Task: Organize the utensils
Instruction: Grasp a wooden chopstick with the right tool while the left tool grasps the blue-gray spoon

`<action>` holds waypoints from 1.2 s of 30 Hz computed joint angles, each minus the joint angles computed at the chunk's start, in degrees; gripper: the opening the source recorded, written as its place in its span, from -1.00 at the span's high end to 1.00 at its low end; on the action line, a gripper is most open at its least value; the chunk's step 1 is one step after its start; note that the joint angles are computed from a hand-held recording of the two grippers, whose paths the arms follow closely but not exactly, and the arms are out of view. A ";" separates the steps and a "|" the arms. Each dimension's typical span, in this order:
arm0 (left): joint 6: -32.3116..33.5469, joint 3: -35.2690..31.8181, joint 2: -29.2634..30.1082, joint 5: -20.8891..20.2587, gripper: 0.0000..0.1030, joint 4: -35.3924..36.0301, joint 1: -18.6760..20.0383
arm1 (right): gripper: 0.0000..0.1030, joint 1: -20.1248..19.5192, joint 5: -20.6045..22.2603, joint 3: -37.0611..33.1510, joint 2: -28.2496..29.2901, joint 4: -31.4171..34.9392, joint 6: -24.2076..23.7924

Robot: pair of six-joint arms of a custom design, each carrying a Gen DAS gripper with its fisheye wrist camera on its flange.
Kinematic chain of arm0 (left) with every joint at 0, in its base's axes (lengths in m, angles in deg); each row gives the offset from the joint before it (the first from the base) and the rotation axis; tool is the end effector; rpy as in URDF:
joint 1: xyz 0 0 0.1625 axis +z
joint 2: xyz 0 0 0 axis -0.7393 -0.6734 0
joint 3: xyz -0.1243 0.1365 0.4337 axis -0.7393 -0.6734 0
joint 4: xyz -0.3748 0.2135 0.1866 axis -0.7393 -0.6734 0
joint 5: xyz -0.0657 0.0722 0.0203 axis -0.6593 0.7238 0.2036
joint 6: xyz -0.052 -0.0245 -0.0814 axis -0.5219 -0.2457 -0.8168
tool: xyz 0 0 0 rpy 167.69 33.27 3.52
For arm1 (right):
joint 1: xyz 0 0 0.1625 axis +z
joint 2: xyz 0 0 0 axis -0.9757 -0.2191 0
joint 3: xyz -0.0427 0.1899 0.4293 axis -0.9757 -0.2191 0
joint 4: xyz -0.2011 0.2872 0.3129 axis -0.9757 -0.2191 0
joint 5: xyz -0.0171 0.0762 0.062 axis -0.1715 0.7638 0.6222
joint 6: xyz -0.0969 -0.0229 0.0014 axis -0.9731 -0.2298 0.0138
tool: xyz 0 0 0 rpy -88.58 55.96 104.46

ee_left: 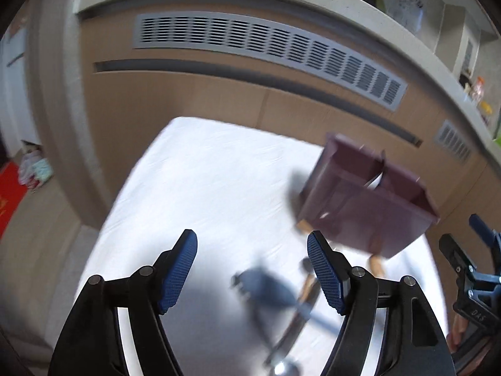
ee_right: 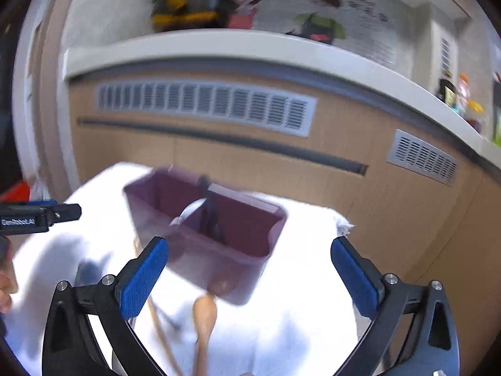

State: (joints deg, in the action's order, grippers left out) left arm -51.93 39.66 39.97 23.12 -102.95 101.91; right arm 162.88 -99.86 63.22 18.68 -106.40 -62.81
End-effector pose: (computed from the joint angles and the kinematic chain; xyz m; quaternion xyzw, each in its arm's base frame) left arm -0.2864 -0.7680 0.0187 0.0237 0.8514 -0.4288 0.3011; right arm 0.0546 -0.8171 0.2740 0.3494 -0.7761 0.4102 0.3275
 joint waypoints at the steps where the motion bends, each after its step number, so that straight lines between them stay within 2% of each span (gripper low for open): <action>1: -0.29 1.27 -0.22 1.62 -0.49 -0.42 -0.34 | -0.99 0.03 -0.57 0.80 0.00 0.07 -0.75; 3: -1.79 3.97 -1.20 3.45 -0.51 1.23 -0.82 | -1.00 0.05 -1.47 1.84 -0.13 2.06 -1.89; 8: -6.86 6.93 -3.64 2.86 -0.54 8.93 -0.62 | -0.99 -0.92 -1.31 3.53 -1.27 10.39 -2.44; 11: -10.61 6.44 -4.26 -1.49 -0.54 12.50 0.14 | -0.96 -1.23 -2.50 3.07 -0.88 13.44 -1.57; 12: -11.11 6.49 -4.55 -4.26 -0.54 12.83 0.50 | -0.88 -1.24 -2.97 2.80 -0.67 14.17 -1.40; 13: -11.10 6.46 -4.72 -7.30 -0.54 12.85 0.92 | -0.71 -1.22 -3.28 2.61 -0.54 14.99 -1.42; 14: -11.32 6.33 -4.70 -8.90 -0.54 13.18 1.13 | -0.62 -1.17 -3.47 2.38 -0.44 16.06 -1.35; 16: -11.97 5.32 -4.03 -6.88 -0.54 14.83 0.81 | -0.31 -0.78 -4.42 1.02 0.28 18.57 -0.93; 18: -11.65 4.80 -3.33 -2.38 -0.54 16.25 0.15 | -0.09 -0.40 -5.02 -0.81 1.44 21.56 -0.83; 20: -12.24 4.76 -3.28 -0.25 -0.54 17.49 -0.05 | 0.08 -0.02 -5.57 -2.70 2.74 24.55 -0.54; 22: -13.14 5.31 -3.82 -0.83 -0.54 17.55 0.08 | 0.31 0.40 -6.58 -5.53 4.62 28.59 0.20; 24: -13.69 5.92 -4.48 -1.97 -0.54 17.37 0.18 | 0.37 0.59 -7.37 -8.09 6.22 31.96 1.62; 27: -13.52 6.27 -5.03 -3.96 -0.54 16.97 0.23 | 0.76 0.41 -7.24 -11.65 7.15 40.18 6.43; 30: -13.61 5.12 -4.71 -8.04 -0.54 17.91 0.47 | 0.84 -0.37 -5.05 -11.02 5.37 43.67 9.33; 33: -13.15 2.90 -3.69 -13.75 -0.54 19.36 1.08 | 0.88 -0.99 -5.94 -7.07 2.85 39.02 8.72; 36: -14.09 -0.65 -2.09 -16.86 -0.50 22.92 1.72 | 0.91 -1.81 -6.72 -3.83 0.17 36.13 9.65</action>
State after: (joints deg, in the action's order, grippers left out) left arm -66.02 39.01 37.89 6.26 -80.03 103.62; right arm 161.07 -106.58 59.39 18.85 -70.27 -53.16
